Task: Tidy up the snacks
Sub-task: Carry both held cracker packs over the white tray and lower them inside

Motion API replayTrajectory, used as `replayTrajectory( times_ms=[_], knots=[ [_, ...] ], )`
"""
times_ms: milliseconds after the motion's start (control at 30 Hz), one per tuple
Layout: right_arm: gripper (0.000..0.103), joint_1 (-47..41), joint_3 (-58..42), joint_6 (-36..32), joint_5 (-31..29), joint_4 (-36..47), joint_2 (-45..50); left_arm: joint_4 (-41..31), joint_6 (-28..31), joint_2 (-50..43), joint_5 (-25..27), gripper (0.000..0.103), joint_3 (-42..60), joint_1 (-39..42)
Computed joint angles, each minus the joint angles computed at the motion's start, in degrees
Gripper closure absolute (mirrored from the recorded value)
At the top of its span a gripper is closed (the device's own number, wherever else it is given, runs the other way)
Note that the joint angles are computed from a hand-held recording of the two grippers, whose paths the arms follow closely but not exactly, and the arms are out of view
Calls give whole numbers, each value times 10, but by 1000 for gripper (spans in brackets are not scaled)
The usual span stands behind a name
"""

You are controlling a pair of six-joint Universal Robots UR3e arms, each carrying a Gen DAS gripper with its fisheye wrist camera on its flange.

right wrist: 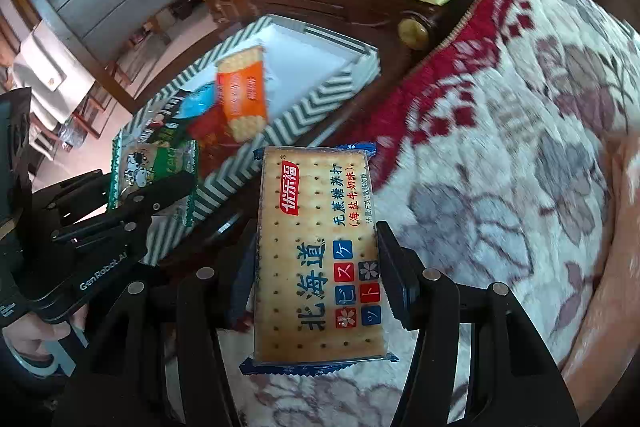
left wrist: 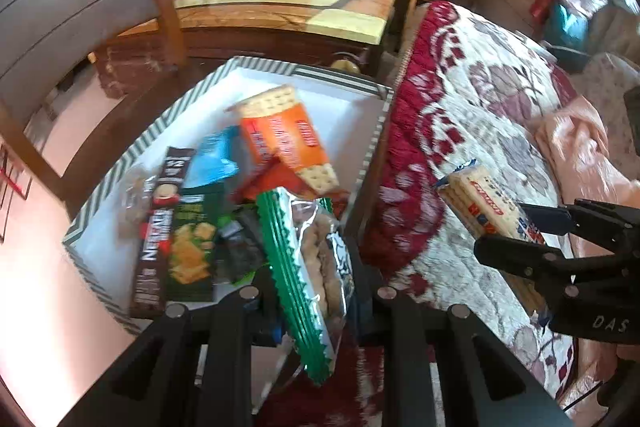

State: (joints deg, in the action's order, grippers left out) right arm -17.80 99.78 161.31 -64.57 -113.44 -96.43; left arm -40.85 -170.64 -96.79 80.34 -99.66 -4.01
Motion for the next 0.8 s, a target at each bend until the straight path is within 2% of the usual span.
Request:
replayTrajectory(
  times_ms=[533, 800],
  knots=[
    [48, 118, -176, 48, -30, -4, 152, -11, -7, -7, -3, 78, 6, 77],
    [48, 170, -318, 68, -50, 18, 265, -15, -10, -28, -7, 78, 24, 91]
  ],
)
